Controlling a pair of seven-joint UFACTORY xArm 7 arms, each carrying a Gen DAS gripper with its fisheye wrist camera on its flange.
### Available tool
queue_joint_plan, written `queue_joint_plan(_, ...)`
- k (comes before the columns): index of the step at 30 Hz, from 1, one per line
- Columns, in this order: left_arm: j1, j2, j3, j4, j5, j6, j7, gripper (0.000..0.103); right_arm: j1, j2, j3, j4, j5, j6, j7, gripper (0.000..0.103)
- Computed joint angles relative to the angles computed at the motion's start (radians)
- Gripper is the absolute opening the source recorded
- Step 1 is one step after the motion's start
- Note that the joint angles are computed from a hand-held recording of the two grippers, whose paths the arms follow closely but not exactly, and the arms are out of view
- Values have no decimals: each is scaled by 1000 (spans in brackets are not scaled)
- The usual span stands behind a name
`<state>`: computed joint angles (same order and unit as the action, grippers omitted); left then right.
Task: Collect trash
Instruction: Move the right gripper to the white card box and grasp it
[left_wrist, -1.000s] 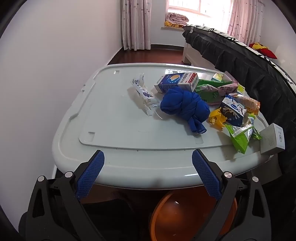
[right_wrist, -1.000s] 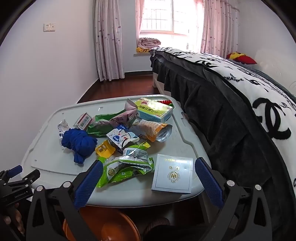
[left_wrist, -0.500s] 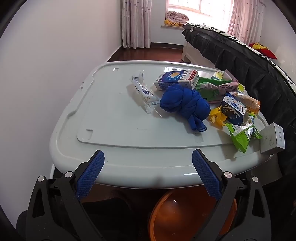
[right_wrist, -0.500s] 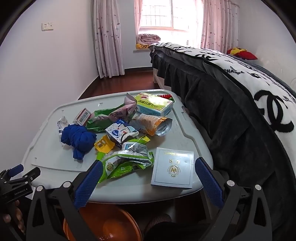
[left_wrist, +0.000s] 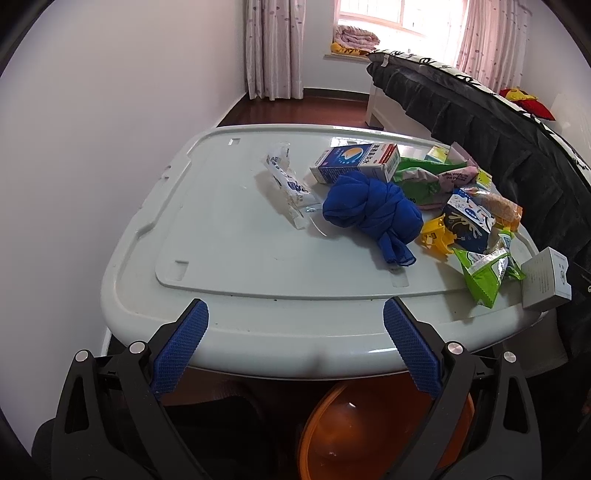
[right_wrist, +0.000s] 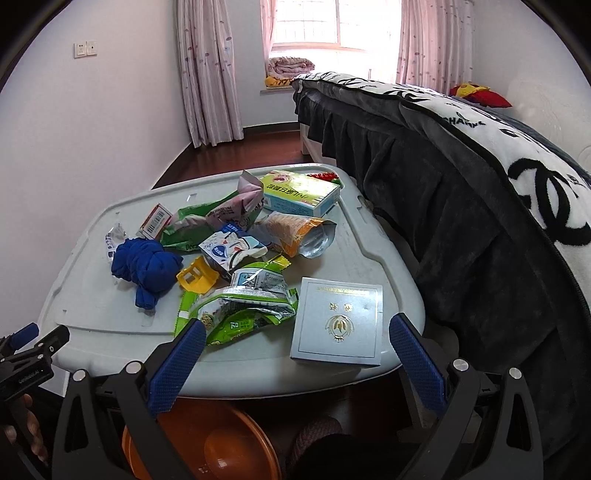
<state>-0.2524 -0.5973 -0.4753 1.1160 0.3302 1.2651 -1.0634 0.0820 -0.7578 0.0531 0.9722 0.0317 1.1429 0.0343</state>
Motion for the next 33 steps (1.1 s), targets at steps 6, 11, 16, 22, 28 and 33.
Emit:
queue_joint_plan(6,0,-1,-4,1,4,11,-5,93,-6,4,-9,-3,1,10,6,98)
queue_joint_plan(11,-4,-6,4,-5,-5,5,-8,93,-10,6,-9,-9,-3,9,4,98)
queue_joint_plan(16,-5,1,0,-2,-3,7,-1,93,-14,11,-12,-12,-3,9,7,98)
queue_joint_plan(22,-11,2,6,-6,-9,-4,3,93,-17,18,-12,-13,-5,9,9,98)
queue_joint_plan(28,-14,1,9,-13,-20,-17,2,93,-18,21,-13,-23,-8,1,5,98)
queue_joint_plan(33,-13,0,10,-15,-21,-16,-2,93,-21,31,-16,-24,-12,-3,0,98)
